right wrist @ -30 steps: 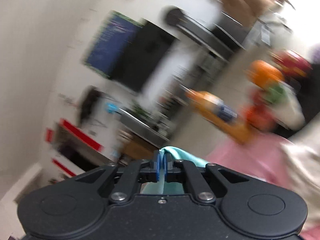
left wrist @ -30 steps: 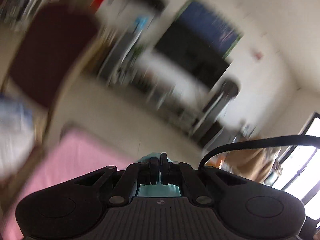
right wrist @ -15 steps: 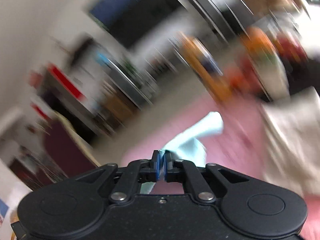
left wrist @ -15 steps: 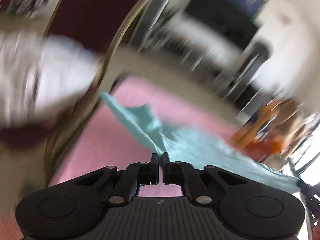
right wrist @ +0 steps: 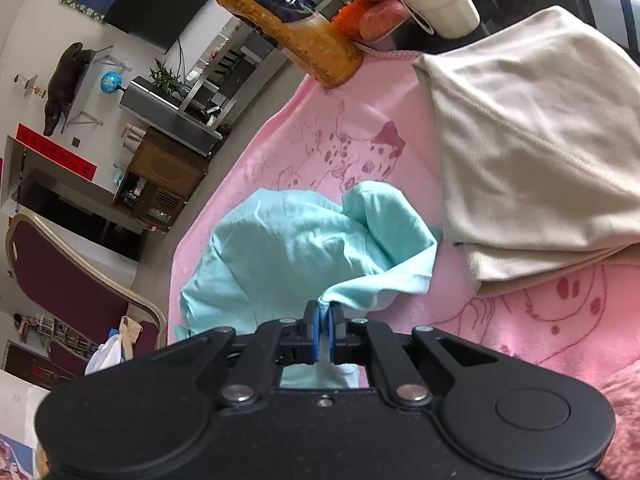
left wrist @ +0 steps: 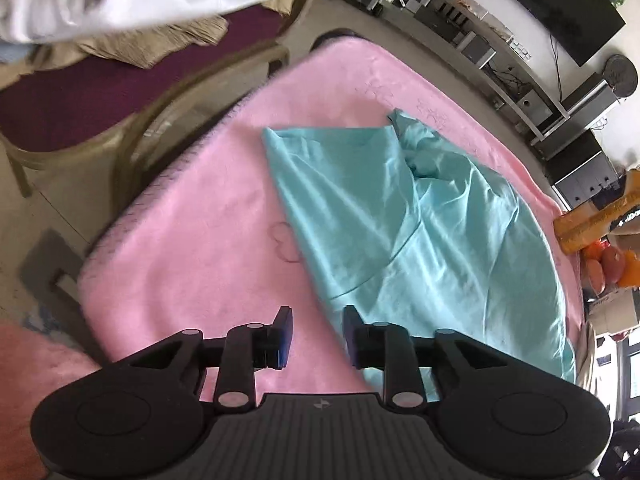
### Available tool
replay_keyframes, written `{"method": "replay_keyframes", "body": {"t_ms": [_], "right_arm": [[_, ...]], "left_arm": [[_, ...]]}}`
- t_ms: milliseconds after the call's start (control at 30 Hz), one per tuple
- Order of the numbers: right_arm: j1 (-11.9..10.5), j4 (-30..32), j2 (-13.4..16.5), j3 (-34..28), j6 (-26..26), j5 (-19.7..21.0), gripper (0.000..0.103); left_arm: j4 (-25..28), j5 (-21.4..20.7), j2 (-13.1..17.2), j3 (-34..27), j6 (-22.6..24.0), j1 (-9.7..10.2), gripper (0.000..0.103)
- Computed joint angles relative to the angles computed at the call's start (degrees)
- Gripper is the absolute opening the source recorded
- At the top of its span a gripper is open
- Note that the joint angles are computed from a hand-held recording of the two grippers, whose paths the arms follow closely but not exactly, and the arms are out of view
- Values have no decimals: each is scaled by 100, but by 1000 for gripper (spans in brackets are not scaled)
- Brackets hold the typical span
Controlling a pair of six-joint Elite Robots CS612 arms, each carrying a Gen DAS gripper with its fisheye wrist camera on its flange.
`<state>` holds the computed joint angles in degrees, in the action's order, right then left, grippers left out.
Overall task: Fold clothes
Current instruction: 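Grasp the teal shirt hem with the left gripper while the right gripper holds another edge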
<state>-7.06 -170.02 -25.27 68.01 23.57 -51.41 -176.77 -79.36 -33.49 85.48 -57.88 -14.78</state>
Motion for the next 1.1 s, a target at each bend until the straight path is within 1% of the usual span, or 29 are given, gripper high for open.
{"method": "replay_keyframes", "body": {"t_ms": [67,133,267,333,367,400,533,600,633,667,700,767,833,900,967,1000,1033,1067,1100], "right_arm": [[12,56,52,-93,25,36,5],[7,80,112,-183,-17,63,5],[3,105,124,-198,-69,97,6],[-1,122,134,-212,-54,123,6],[-3,126,138,-217,-43,135,6],[-3,144,144,-228,-48,147,6],[-1,238,156,-257,-93,190,7],[5,262,152,-257,-136,181,7],[8,264,150,-255,-152,171,7],[11,264,148,-254,-167,160,7],[13,265,146,-252,-181,150,7],[18,267,142,-248,-211,129,7],[18,261,137,-241,-220,121,7],[14,249,137,-235,-216,121,7],[6,258,144,-241,-195,125,7],[2,257,150,-244,-158,124,7],[-3,259,156,-250,-127,132,7],[-7,255,162,-253,-91,135,7],[-9,252,168,-257,-54,128,7]], "left_arm": [[213,-3,93,-205,-54,5,24],[395,-87,187,-401,-113,29,23],[835,-195,291,-665,-131,39,23],[995,-161,294,-713,-86,26,25],[1057,-125,286,-718,-53,16,33],[1114,-101,275,-719,-40,8,35],[1333,-95,224,-714,-98,3,35],[1541,-17,223,-778,-87,-12,36],[1654,36,224,-815,-84,-23,38],[1727,67,235,-855,-60,-30,45],[1733,46,262,-906,-5,-29,49],[1828,26,318,-1031,140,-46,64],[1957,73,364,-1145,315,-77,67],[2075,340,367,-1164,406,-147,58],[2065,521,350,-1119,432,-184,36],[2004,536,338,-1079,423,-183,28],[1873,460,326,-1024,382,-162,17],[1719,358,318,-968,325,-134,11],[1529,216,318,-911,239,-99,9]]}}
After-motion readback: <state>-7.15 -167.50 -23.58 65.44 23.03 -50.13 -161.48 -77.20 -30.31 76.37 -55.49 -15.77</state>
